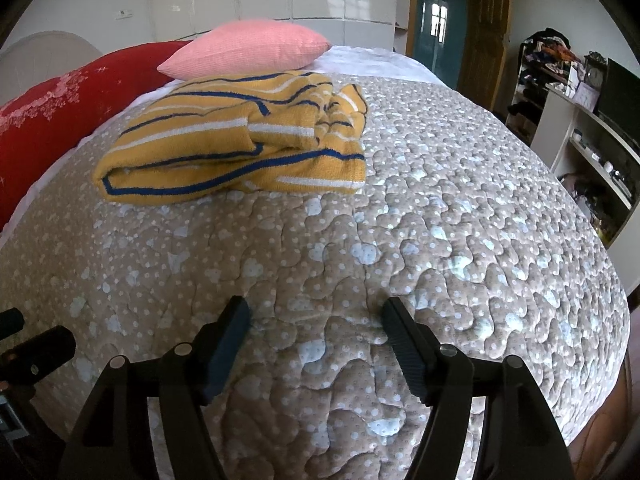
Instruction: Fold small clothes
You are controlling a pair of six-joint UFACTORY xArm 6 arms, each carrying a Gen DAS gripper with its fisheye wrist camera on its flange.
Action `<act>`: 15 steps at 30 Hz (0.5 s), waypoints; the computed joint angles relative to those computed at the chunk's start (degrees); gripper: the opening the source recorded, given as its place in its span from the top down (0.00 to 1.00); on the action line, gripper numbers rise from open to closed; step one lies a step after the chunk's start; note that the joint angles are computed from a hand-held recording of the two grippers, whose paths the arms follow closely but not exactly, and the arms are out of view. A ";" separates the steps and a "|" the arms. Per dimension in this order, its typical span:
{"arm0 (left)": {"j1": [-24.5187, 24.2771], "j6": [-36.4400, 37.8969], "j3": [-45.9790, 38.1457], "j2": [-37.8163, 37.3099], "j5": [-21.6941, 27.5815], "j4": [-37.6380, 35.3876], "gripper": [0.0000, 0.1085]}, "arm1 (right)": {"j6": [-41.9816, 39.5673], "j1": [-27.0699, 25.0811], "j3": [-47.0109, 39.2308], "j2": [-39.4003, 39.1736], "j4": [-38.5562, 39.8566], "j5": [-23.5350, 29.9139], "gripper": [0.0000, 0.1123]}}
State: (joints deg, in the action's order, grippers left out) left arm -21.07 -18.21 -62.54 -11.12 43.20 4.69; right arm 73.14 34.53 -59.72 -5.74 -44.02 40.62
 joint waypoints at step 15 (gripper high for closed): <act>0.07 -0.35 0.47 -0.13 -0.59 0.45 0.09 | 1.11 0.40 0.33 -0.17 -1.43 0.36 0.32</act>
State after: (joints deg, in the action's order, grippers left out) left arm -20.99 -18.56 -62.07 -11.25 42.60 5.14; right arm 74.25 34.93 -59.39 -5.91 -45.45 40.98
